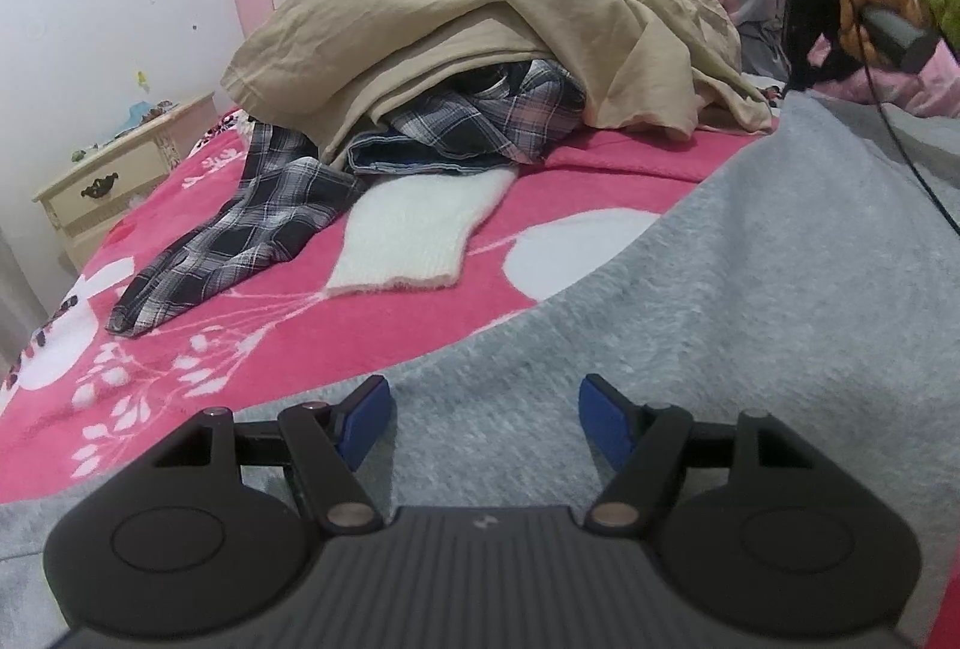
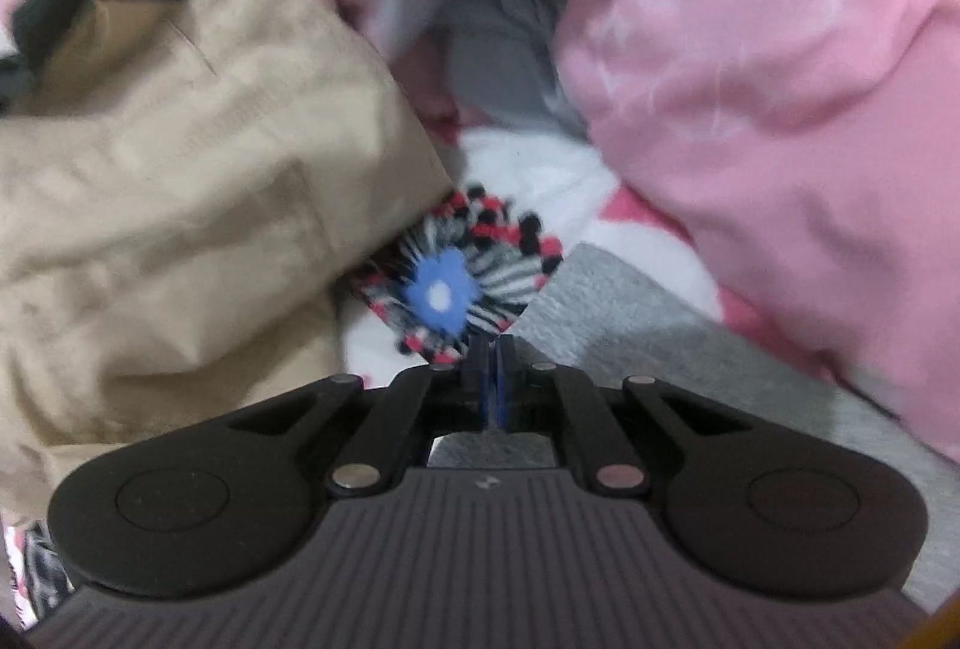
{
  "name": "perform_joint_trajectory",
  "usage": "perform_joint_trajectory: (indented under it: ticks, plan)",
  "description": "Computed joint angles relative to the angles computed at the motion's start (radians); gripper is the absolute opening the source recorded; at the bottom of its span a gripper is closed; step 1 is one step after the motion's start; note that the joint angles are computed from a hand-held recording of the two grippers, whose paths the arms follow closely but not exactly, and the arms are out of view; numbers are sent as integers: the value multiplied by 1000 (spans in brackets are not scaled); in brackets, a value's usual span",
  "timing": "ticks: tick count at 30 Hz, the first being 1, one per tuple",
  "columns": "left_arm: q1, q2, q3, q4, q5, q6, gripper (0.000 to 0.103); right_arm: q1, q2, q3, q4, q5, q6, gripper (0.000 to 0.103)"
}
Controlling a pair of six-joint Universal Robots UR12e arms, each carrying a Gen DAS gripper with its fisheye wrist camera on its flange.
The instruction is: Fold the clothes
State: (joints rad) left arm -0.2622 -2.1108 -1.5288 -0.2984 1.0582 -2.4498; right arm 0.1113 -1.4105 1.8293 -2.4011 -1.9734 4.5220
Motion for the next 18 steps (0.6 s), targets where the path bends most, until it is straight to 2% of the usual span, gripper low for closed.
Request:
perform_joint_trajectory:
  ticks: [2, 4, 7, 9, 13, 16, 18]
  plan:
    - [1, -1, 2, -4, -4, -2, 72, 5, -9, 23, -34, -19, 16, 2]
    - [2, -2, 4, -8, -7, -3, 72, 20, -29, 36, -42, -57, 22, 8]
    - [2, -3, 7, -10, -8, -1, 72, 78, -70, 27, 54, -144, -19, 11]
    - [1, -3, 7, -9, -4, 2, 72, 122, -101, 20, 140, -153, -26, 13]
    - [-5, 1, 3, 9, 25, 18, 72, 210, -158, 36, 308, -132, 103, 35]
    - [-7, 6, 2, 15, 43, 17, 72, 251, -192, 80, 366, -94, 219, 36]
    - [-7, 7, 2, 22, 53, 13, 72, 265, -205, 116, 351, -74, 295, 36]
